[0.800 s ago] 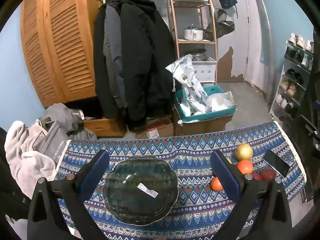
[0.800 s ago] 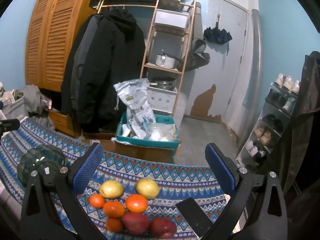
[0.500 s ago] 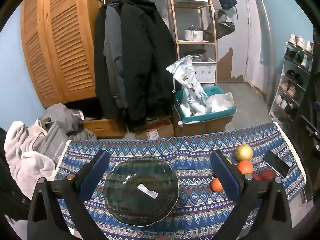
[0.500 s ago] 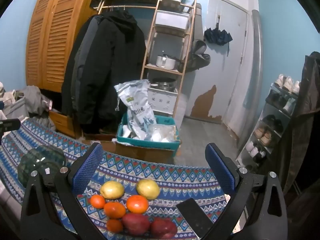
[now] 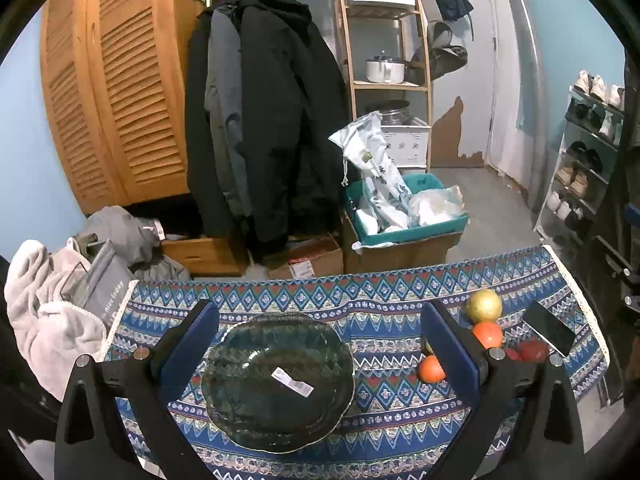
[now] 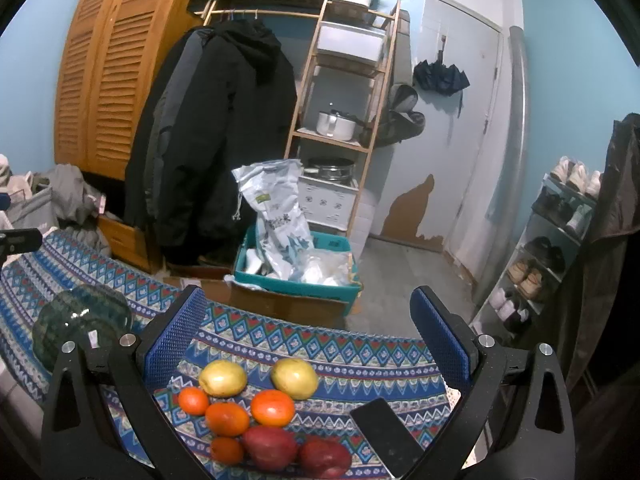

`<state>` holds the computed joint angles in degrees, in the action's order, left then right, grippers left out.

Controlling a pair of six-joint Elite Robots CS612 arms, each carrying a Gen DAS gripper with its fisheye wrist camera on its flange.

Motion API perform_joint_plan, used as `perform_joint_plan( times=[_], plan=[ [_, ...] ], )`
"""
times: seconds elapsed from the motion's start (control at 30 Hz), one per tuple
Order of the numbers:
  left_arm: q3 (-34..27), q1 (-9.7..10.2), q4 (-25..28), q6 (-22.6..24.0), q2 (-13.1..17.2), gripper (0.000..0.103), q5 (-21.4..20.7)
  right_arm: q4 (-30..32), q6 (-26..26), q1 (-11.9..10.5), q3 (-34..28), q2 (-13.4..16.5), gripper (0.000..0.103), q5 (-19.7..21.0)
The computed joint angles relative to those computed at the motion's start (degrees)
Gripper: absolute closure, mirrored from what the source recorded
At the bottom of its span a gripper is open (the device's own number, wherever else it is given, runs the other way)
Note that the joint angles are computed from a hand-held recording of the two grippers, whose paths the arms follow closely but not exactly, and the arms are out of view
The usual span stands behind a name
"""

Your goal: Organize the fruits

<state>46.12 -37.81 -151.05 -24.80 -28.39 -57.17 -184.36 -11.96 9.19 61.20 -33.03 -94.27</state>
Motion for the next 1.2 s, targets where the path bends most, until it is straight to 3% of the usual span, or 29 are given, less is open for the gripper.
perform_joint_plan(
  times=[1.2],
  plan=[
    [-0.2,0.09,0.7,-1.3,0.1,0.001,-0.4,0.4,-0.2,-0.1,0.0,0.0,0.003,-0.2]
  ],
)
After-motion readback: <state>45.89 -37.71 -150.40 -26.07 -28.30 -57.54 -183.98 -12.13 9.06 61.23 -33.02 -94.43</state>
